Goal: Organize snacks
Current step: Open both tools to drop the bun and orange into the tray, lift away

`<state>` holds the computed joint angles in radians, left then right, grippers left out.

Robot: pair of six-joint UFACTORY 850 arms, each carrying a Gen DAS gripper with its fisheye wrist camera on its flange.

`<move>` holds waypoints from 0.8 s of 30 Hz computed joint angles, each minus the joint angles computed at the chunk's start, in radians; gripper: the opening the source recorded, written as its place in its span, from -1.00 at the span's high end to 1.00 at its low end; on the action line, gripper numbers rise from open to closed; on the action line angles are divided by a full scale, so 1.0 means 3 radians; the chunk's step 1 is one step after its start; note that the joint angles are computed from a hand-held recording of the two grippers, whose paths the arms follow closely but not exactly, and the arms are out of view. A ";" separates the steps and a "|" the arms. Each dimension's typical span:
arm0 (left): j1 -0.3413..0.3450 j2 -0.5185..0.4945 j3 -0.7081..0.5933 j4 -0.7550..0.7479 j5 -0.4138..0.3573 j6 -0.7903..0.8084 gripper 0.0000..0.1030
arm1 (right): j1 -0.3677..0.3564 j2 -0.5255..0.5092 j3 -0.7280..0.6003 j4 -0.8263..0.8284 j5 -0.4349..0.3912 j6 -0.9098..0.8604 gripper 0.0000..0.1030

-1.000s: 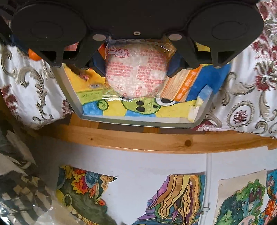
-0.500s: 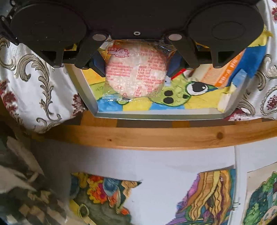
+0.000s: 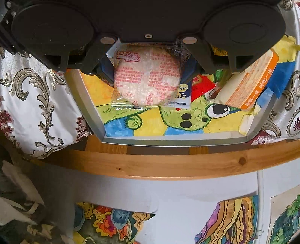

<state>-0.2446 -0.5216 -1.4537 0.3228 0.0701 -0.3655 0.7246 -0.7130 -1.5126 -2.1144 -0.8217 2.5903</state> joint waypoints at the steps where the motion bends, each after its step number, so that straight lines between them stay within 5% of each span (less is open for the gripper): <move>1: 0.0004 0.0000 0.0003 0.0033 -0.0001 -0.0042 -0.49 | 0.0000 0.0001 0.0003 -0.0001 -0.0001 0.0008 0.25; 14: 0.0016 0.0012 0.0034 -0.0147 0.0048 0.0091 -0.67 | 0.0027 0.0024 0.0027 0.0042 -0.0021 -0.0024 0.11; 18: 0.0062 0.0057 0.0091 0.0317 0.0096 -0.0521 -0.75 | 0.0052 0.0032 0.0040 0.0029 -0.0107 -0.0043 -0.17; 24: 0.0133 0.0318 0.0337 0.0292 0.0191 -0.0606 -0.96 | 0.0114 0.0106 0.0080 0.0082 -0.0145 -0.0146 -0.65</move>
